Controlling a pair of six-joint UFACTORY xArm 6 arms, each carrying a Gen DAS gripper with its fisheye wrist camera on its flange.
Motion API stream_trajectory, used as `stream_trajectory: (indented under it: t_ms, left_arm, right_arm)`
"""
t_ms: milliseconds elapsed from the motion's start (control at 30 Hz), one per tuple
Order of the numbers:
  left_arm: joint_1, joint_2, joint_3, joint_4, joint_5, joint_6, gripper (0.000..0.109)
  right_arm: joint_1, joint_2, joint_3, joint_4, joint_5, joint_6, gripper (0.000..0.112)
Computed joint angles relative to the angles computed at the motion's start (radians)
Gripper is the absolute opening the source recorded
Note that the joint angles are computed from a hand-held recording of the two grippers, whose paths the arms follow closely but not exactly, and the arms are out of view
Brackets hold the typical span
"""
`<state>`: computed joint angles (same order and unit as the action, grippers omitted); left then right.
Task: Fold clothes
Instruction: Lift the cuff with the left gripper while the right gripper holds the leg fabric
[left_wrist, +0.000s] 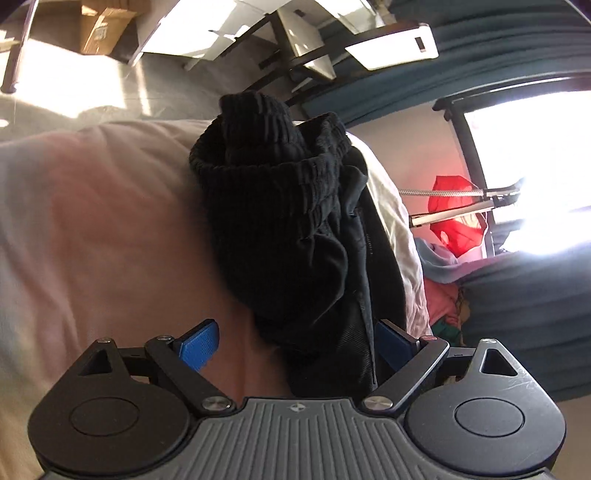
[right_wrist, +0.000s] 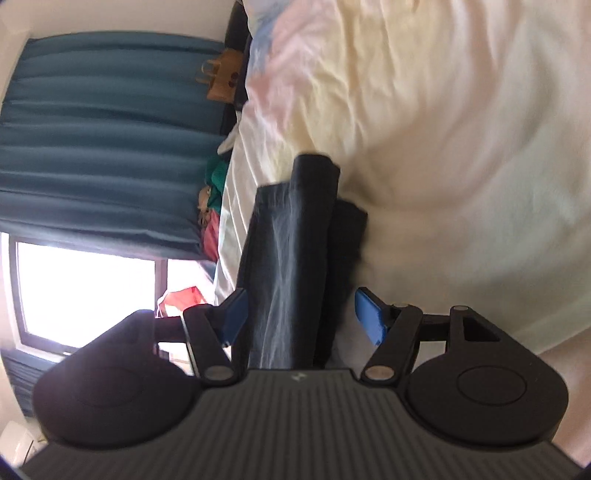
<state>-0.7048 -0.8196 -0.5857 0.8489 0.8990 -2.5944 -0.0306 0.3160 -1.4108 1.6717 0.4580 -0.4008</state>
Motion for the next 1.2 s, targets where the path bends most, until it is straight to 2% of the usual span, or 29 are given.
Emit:
stream_trajectory:
  t_ms: [67,100,200,300,367,400,433,467,500,567,667,733,800,967,1100,1200]
  left_arm:
    - [0.094,0.046,0.066,0.091,-0.118,-0.094,0.087]
    - [0.107,0.074,0.062,0.125,-0.131,-0.132,0.086]
    - [0.131,0.181,0.038,0.223,-0.107,-0.263,0.083]
    - [0.133,0.285,-0.024,0.289,-0.004,-0.301,0.076]
    - [0.133,0.329,-0.060,0.298,0.060,-0.300,0.056]
    - [0.148,0.329,-0.062,0.293,0.053,-0.299,0.052]
    - [0.164,0.320,-0.059,0.292,0.042,-0.298,0.041]
    - [0.174,0.306,-0.054,0.296,0.038,-0.289,0.030]
    - [0.170,0.283,-0.057,0.287,0.049,-0.249,0.026]
    - [0.132,0.241,-0.084,0.252,0.112,-0.144,0.018]
    - [0.056,0.195,-0.120,0.267,0.209,-0.085,0.011]
    - [0.006,0.154,-0.137,0.263,0.265,-0.051,0.010]
    - [-0.052,0.122,-0.156,0.259,0.338,-0.027,0.010]
    - [-0.291,0.063,-0.249,0.223,0.623,0.016,0.010]
    - [-0.524,0.026,-0.316,0.190,0.850,-0.023,0.010]
    - [-0.666,-0.006,-0.319,0.155,0.957,-0.083,0.010]
  right_arm:
    - [0.007,0.050,-0.049,-0.101,0.052,0.050,0.066]
    - [0.017,0.072,-0.075,-0.140,0.045,0.050,0.065]
    - [0.047,0.147,-0.169,-0.113,-0.010,-0.029,0.065]
    - [0.085,0.223,-0.263,-0.078,-0.127,-0.108,0.063]
    - [0.129,0.269,-0.321,-0.092,-0.251,-0.141,0.052]
    - [0.145,0.287,-0.341,-0.130,-0.291,-0.122,0.041]
    - [0.159,0.306,-0.360,-0.176,-0.331,-0.094,0.028]
    - [0.165,0.316,-0.375,-0.180,-0.354,-0.101,0.024]
    - [0.166,0.318,-0.387,-0.142,-0.361,-0.138,0.017]
    - [0.162,0.306,-0.399,-0.028,-0.356,-0.258,0.013]
    - [0.145,0.255,-0.375,0.100,-0.323,-0.401,0.011]
    - [0.134,0.207,-0.339,0.202,-0.300,-0.517,0.011]
    - [0.118,0.142,-0.267,0.249,-0.268,-0.551,0.011]
    - [0.085,0.002,-0.092,0.190,-0.213,-0.405,0.011]
    - [0.062,-0.099,0.049,0.051,-0.159,-0.210,0.011]
    - [0.053,-0.187,0.165,0.037,-0.142,-0.152,0.011]
